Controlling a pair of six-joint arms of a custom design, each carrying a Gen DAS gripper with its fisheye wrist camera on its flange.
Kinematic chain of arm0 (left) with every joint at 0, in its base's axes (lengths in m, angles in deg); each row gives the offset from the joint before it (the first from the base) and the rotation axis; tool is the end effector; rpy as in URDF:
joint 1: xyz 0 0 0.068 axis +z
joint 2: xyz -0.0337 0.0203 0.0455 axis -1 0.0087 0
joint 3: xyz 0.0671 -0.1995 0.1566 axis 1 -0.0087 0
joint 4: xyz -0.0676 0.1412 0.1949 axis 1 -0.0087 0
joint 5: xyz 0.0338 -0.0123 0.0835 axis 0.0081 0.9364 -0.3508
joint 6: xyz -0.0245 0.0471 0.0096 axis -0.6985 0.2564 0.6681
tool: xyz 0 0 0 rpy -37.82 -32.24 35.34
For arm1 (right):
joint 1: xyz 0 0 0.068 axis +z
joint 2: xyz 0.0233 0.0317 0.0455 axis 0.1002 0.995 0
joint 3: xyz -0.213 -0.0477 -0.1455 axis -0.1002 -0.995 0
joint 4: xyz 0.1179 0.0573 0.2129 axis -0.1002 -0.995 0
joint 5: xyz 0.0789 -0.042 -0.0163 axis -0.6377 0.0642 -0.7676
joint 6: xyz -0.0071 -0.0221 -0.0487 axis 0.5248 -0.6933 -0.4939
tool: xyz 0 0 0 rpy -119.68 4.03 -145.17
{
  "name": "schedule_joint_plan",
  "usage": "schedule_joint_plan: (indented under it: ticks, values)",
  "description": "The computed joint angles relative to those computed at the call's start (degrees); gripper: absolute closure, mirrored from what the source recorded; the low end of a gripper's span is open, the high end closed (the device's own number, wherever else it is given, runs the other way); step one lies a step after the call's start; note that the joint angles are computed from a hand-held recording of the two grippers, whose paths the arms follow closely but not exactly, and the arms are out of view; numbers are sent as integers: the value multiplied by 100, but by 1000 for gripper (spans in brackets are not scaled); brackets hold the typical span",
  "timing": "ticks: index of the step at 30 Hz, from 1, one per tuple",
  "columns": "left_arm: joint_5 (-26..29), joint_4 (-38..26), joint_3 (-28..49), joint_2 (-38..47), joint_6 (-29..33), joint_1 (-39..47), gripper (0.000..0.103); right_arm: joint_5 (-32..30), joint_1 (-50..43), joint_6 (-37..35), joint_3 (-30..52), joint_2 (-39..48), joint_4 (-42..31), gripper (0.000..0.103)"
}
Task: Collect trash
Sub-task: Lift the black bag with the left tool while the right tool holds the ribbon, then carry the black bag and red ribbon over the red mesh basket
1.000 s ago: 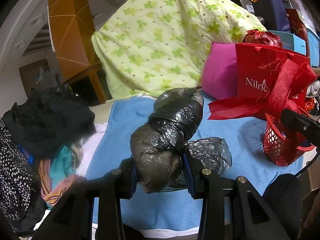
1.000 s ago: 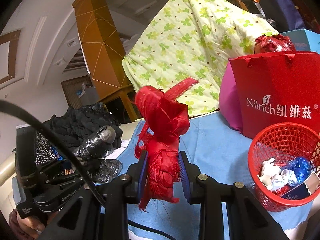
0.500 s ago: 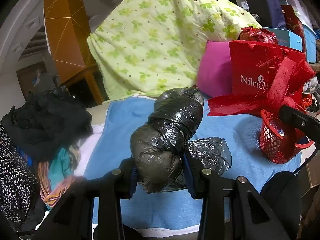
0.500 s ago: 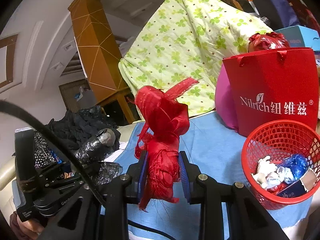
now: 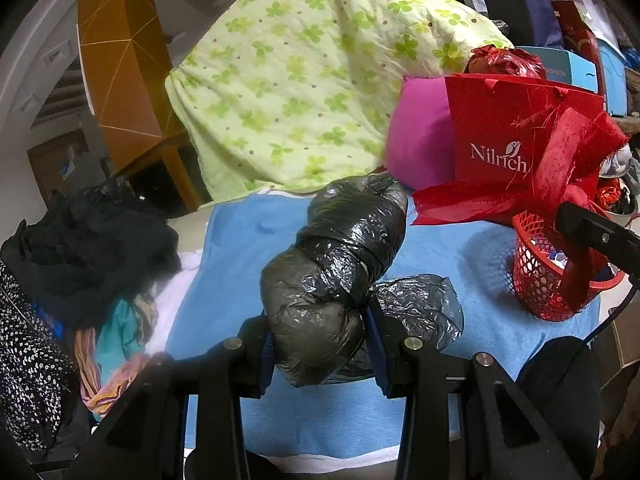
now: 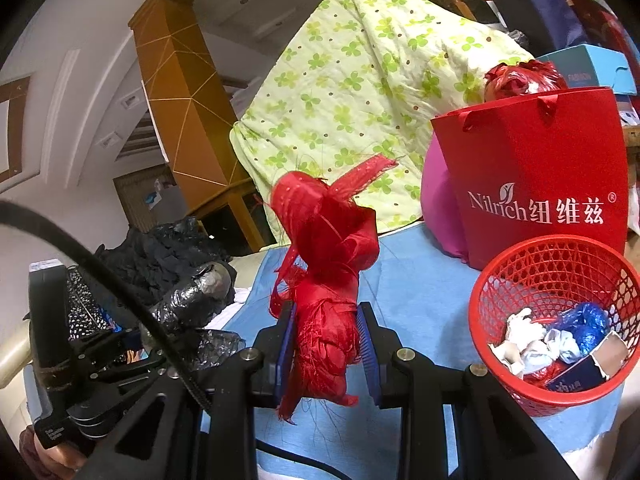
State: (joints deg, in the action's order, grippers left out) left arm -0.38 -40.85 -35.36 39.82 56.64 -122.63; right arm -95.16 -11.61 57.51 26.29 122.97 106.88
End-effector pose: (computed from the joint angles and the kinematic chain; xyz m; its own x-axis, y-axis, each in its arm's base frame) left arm 0.2315 -0.1212 0.2030 -0.5751 0.1235 -0.8087 -0.1988 0.9378 0.2846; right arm 0.2864 -0.0587 0.1844 -0.4737 0.1498 -0.8678 -0.5141 0.7530 0.4107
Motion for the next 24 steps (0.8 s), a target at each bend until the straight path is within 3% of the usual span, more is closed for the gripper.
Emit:
schedule_joint_plan:
  ticks: [24]
  values:
    - [109,2,264,287,192,-148,62,-263,-549,-14,60,107,-129,71]
